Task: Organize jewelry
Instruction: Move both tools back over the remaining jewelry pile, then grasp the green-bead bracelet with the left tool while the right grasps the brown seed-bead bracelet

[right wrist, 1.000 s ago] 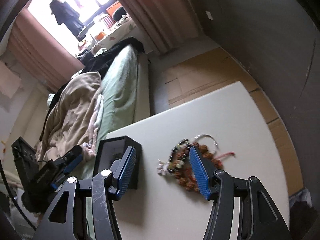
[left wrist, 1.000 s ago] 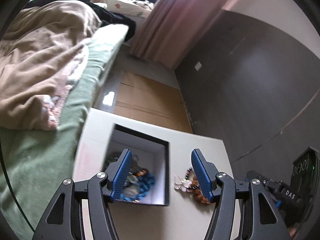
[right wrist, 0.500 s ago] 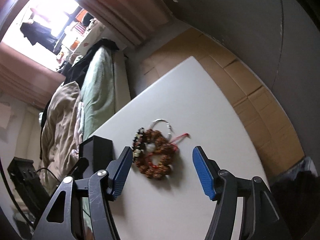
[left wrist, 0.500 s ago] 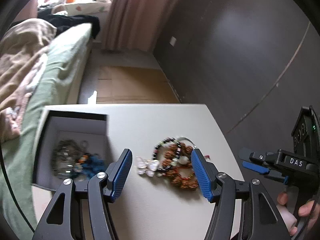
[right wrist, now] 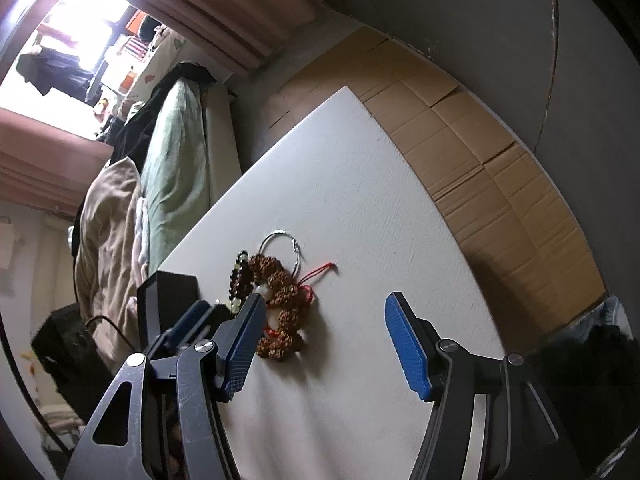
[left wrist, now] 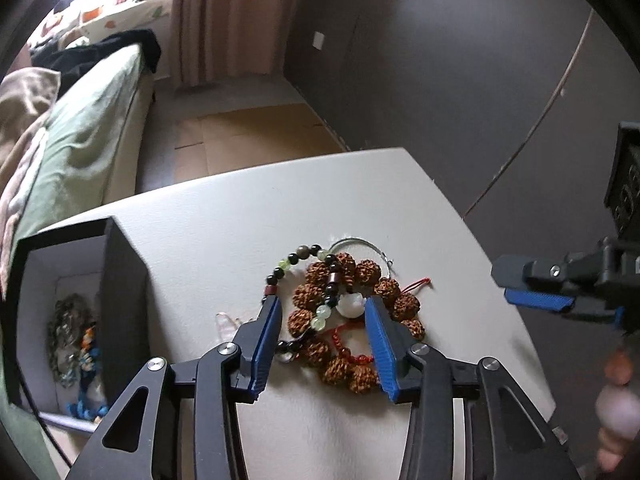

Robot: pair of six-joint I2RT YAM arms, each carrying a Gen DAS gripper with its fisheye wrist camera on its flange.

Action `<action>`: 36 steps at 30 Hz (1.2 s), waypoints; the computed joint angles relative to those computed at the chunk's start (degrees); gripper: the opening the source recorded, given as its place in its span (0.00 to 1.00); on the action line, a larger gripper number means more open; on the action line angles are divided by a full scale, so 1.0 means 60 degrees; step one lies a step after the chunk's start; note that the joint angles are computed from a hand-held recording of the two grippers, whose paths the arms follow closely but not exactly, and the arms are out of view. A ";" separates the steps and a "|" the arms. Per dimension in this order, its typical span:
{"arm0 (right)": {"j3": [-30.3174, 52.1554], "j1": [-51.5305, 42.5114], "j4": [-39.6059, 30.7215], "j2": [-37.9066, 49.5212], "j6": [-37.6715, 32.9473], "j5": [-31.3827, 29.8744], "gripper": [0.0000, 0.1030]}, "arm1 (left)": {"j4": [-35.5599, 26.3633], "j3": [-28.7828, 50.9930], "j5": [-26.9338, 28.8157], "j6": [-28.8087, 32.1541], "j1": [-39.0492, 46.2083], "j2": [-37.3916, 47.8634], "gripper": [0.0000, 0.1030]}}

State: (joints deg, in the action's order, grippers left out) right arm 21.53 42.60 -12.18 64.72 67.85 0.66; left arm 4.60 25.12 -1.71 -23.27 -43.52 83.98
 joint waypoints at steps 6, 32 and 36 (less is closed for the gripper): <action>0.0037 -0.0509 0.0280 0.0466 -0.0247 -0.0386 0.61 | 0.0159 0.0356 -0.0356 0.0195 0.0037 0.0829 0.16; 0.3061 0.1259 -0.0331 0.4790 -0.0849 0.0636 0.40 | -0.0928 -0.0676 0.3027 0.0231 0.3111 -0.2631 0.08; 0.3545 0.1656 -0.1103 0.5093 -0.0872 0.1298 0.21 | -0.1306 -0.0860 0.3282 0.0194 0.3406 -0.3289 0.08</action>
